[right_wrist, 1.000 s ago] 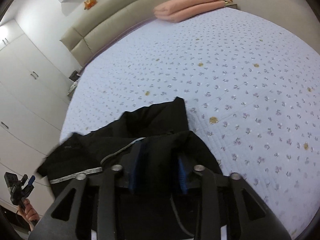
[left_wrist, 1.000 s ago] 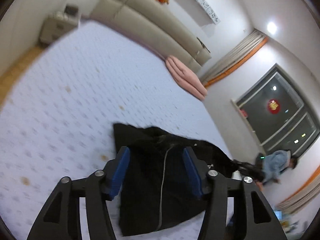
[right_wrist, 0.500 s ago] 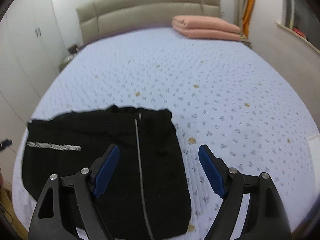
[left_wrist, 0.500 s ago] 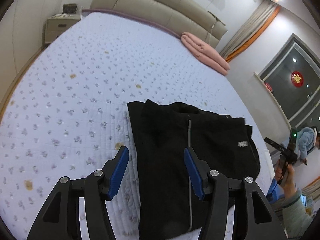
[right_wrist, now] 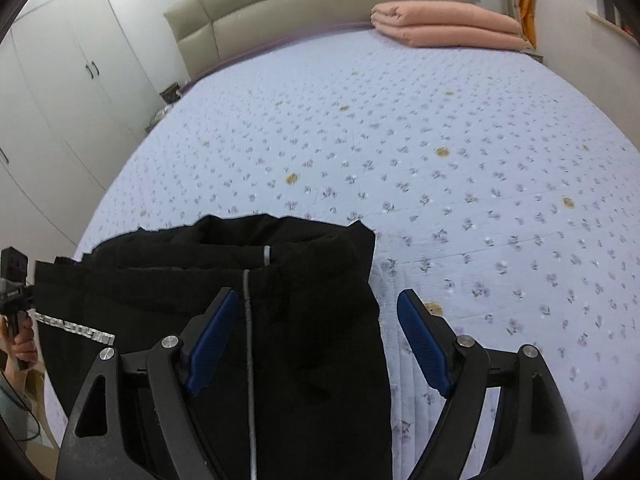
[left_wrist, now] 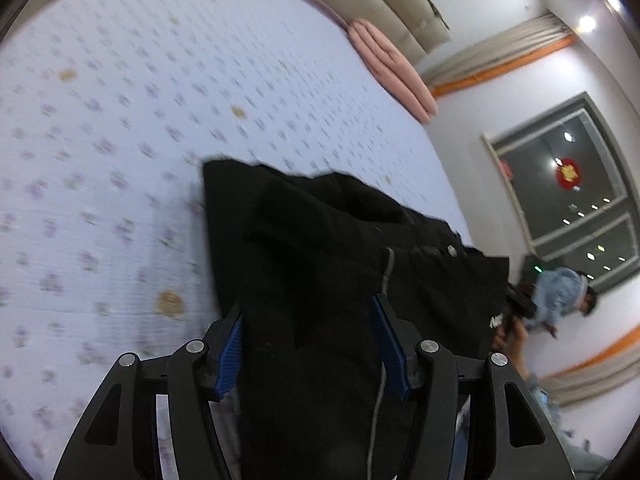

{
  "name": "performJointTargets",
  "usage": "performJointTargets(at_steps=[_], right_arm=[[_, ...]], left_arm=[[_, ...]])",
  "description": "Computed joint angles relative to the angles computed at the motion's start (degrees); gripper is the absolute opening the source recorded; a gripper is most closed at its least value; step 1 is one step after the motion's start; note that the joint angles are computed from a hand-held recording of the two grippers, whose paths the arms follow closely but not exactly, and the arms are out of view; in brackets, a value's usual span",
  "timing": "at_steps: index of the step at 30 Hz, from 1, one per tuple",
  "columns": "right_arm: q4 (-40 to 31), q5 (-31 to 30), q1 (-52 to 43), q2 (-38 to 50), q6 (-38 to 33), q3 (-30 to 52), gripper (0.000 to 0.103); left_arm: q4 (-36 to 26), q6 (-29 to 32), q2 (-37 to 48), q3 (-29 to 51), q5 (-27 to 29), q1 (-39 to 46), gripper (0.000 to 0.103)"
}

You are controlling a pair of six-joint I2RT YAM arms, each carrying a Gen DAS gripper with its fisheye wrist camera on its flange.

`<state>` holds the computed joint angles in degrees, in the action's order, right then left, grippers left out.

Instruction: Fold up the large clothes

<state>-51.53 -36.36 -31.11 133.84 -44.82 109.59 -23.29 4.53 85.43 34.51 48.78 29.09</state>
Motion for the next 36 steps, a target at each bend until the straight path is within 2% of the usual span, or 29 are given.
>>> performJointTargets(at_steps=[1,2,3,4,5,8,10,13,14,15,18,21,24,25,28,31,33,36], right_arm=[[-0.5,0.4,0.3,0.5,0.5,0.4,0.056],[-0.6,0.9,0.4,0.4,0.6,0.1,0.024],[0.7,0.8,0.2,-0.6,0.5,-1.7,0.021],[4.8,0.3,-0.2,-3.4,0.1,-6.5,0.018],[7.8,0.4,-0.4,-5.9,-0.6,-10.4,0.016],[15.8,1.0,-1.4,-12.8,-0.8,-19.2,0.014],[20.9,0.8,-2.1,-17.4,0.9,-22.9,0.014],[26.1,0.9,-1.0,-20.0,7.8,-22.0,0.012],[27.8,2.0,0.0,-20.2,10.4,-21.5,0.011],[29.6,4.1,1.7,-19.8,13.1,-20.6,0.011],[32.8,13.0,7.9,-15.1,17.2,-16.4,0.011],[32.7,20.9,12.6,-7.1,18.9,-10.6,0.011],[28.0,26.4,14.9,3.4,18.5,-1.3,0.011],[24.8,27.2,15.3,7.7,18.0,3.2,0.011],[23.0,28.1,15.8,13.2,17.6,7.5,0.011],[21.8,29.1,16.3,15.4,17.5,10.0,0.011],[20.5,29.9,16.7,16.3,17.4,11.5,0.013],[20.5,28.1,15.8,12.7,16.2,7.3,0.019]], left_arm=[[2.0,-1.6,-0.6,-0.9,-0.6,-0.8,0.059],[5.8,-3.9,-3.5,-3.1,-2.5,-2.2,0.056],[7.5,-5.3,-5.9,-4.6,-4.1,-3.0,0.024],[8.1,-6.1,-7.7,-5.5,-5.0,-3.6,0.011],[8.6,-7.4,-10.8,-6.8,-6.1,-3.8,0.011],[5.9,-8.6,-23.9,-9.8,-8.3,-2.8,0.009],[2.3,-9.6,-29.8,-9.0,-5.9,0.5,0.009],[3.1,-13.9,-31.6,-5.9,-6.3,1.5,0.009],[5.7,-16.7,-30.2,-4.6,-9.1,-0.7,0.009],[8.7,-19.1,-28.1,-3.3,-14.5,-4.1,0.009],[14.2,-21.8,-16.8,1.2,-28.1,-11.4,0.009],[18.6,-23.7,-2.2,5.4,-33.8,-14.2,0.009],[22.4,-25.5,9.6,8.0,-32.4,-13.7,0.01],[23.3,-25.8,11.6,8.2,-32.0,-13.7,0.011],[25.4,-25.7,16.7,9.1,-32.2,-14.2,0.017],[23.8,-25.1,20.0,11.8,-31.8,-13.2,0.036],[24.1,-25.0,20.1,11.5,-29.5,-11.9,0.038],[24.1,-24.9,17.4,9.6,-26.7,-9.3,0.042]])
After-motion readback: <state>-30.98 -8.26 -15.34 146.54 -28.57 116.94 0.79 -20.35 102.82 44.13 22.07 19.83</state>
